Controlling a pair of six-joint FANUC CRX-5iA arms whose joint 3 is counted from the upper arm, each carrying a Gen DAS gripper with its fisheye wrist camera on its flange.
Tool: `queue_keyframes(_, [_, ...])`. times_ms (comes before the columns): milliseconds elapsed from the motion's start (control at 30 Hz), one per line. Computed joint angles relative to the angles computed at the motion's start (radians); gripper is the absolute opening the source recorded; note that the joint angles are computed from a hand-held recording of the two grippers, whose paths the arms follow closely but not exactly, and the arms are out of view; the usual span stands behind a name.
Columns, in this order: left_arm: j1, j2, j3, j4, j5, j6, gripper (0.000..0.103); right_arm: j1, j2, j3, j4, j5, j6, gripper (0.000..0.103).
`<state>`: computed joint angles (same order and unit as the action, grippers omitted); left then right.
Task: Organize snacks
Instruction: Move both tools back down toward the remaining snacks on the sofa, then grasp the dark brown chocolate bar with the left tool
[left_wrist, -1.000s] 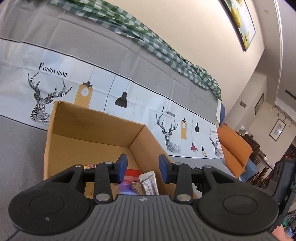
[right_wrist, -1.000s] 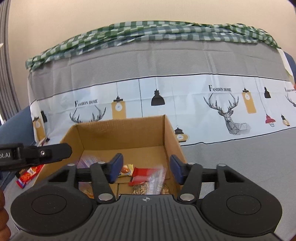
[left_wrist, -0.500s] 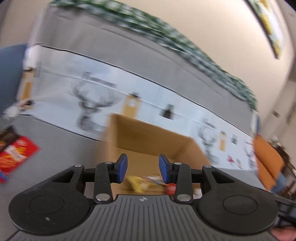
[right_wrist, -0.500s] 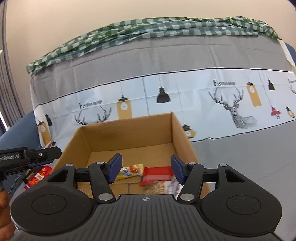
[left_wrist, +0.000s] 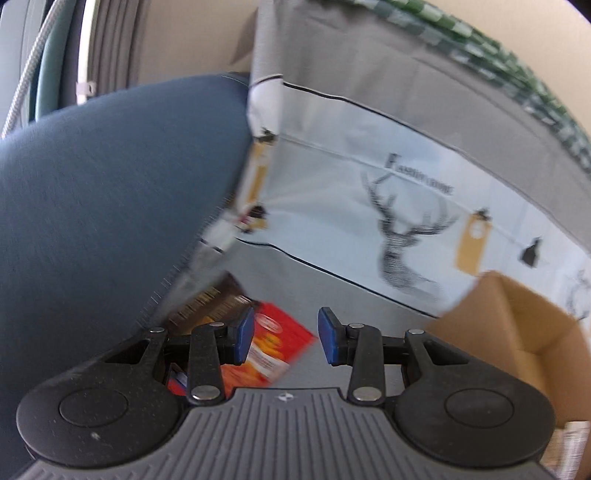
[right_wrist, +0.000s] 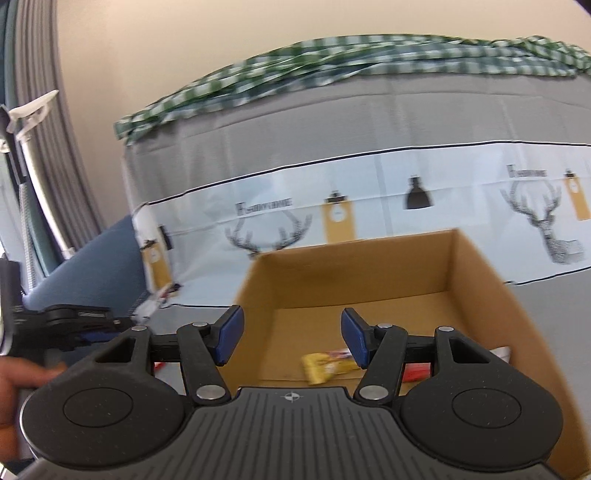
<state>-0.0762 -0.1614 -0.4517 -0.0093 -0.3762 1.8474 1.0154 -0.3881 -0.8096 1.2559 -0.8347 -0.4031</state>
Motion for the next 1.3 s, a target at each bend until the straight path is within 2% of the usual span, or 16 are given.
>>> queue_keyframes(67, [0.005,0.032,0.038,-0.078,-0.013,0.037,0.043,-0.003,0.031,0.015,0.029,0.035,-0.014,0.061])
queue_keyframes(133, [0.008,0.065,0.070,-0.134,-0.025,0.057,0.055,-0.004,0.060,0.030,0.049,0.067,-0.014,0.061])
queue_keyframes(200, [0.000,0.099,0.111,-0.206,-0.046,0.099,0.062,-0.011,0.083,0.041,0.078,0.103,-0.027,0.061])
queue_keyframes(300, [-0.013,0.141,0.143,-0.227,-0.051,0.069,0.065,-0.016,0.121,0.062,0.100,0.142,-0.027,0.061])
queue_keyframes(400, [-0.047,0.191,0.208,-0.322,-0.106,0.132,0.068,-0.020,0.146,0.076,0.114,0.171,-0.036,0.061])
queue_keyframes(467, [-0.042,0.223,0.235,-0.312,-0.131,0.141,0.067,-0.027,0.160,0.086,0.115,0.193,-0.032,0.061])
queue_keyframes(567, [-0.014,0.268,0.251,-0.220,-0.154,0.085,0.067,-0.025,0.176,0.099,0.103,0.209,-0.016,0.061])
queue_keyframes(667, [-0.009,0.276,0.256,-0.227,-0.152,0.090,0.057,-0.024,0.188,0.109,0.097,0.215,-0.003,0.061])
queue_keyframes(733, [-0.001,0.272,0.250,-0.202,-0.147,0.066,0.040,-0.020,0.191,0.112,0.085,0.213,0.009,0.061])
queue_keyframes(833, [0.019,0.261,0.226,-0.136,-0.136,0.002,0.028,-0.019,0.198,0.116,0.077,0.211,0.014,0.061])
queue_keyframes(933, [0.023,0.255,0.221,-0.122,-0.141,-0.019,0.027,-0.015,0.202,0.118,0.071,0.209,0.021,0.061])
queue_keyframes(1133, [0.002,0.264,0.241,-0.185,-0.156,-0.025,0.029,-0.014,0.207,0.120,0.077,0.210,0.036,0.061])
queue_keyframes(1167, [-0.005,0.266,0.249,-0.205,-0.164,-0.014,0.027,-0.012,0.209,0.122,0.071,0.207,0.041,0.061])
queue_keyframes(1200, [-0.010,0.268,0.255,-0.222,-0.170,-0.008,0.016,-0.011,0.211,0.124,0.067,0.206,0.044,0.061])
queue_keyframes(1233, [-0.003,0.267,0.245,-0.189,-0.159,-0.043,0.004,-0.011,0.212,0.126,0.064,0.205,0.048,0.061])
queue_keyframes(1300, [0.006,0.266,0.234,-0.136,-0.154,-0.088,0.000,-0.008,0.214,0.127,0.062,0.202,0.050,0.061])
